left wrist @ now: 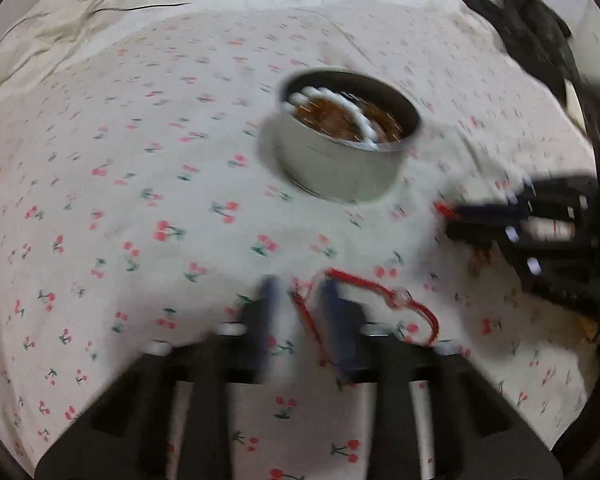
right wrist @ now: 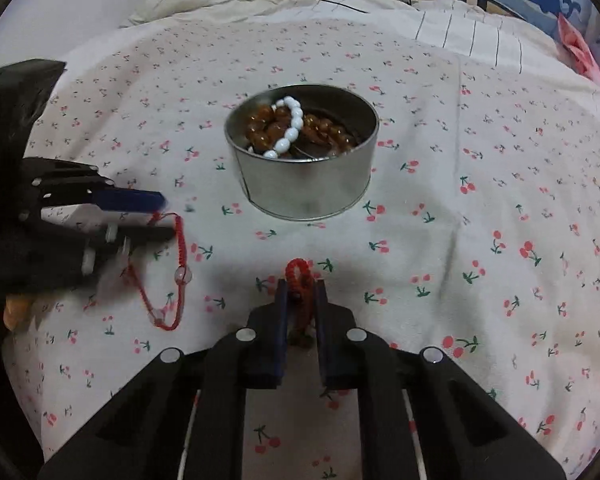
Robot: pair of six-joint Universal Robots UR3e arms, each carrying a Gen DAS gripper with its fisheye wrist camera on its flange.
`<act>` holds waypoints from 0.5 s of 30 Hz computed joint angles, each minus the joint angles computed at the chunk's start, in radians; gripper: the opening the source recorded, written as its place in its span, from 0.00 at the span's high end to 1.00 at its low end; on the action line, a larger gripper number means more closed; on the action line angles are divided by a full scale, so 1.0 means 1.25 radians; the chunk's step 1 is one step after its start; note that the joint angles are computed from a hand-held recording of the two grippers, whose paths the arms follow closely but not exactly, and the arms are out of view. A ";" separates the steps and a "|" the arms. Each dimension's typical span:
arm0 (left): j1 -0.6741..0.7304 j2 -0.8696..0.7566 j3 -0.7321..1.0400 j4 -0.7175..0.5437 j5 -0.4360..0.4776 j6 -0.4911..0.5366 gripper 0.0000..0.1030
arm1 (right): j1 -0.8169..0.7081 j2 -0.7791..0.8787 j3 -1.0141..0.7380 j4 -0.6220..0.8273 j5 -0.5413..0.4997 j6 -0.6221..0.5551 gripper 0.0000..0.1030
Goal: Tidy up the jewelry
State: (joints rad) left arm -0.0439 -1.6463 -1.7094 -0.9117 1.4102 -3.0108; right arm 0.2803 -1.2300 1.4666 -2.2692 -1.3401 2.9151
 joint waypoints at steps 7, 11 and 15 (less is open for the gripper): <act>0.120 0.061 -0.028 -0.003 -0.038 -0.042 0.86 | -0.005 -0.017 -0.014 0.085 0.069 -0.069 0.32; 0.104 0.054 -0.007 -0.052 -0.069 0.001 0.39 | 0.009 -0.041 0.016 0.037 0.041 -0.073 0.21; 0.039 0.007 0.032 -0.100 -0.066 0.052 0.19 | 0.032 -0.008 -0.007 0.049 -0.032 -0.072 0.21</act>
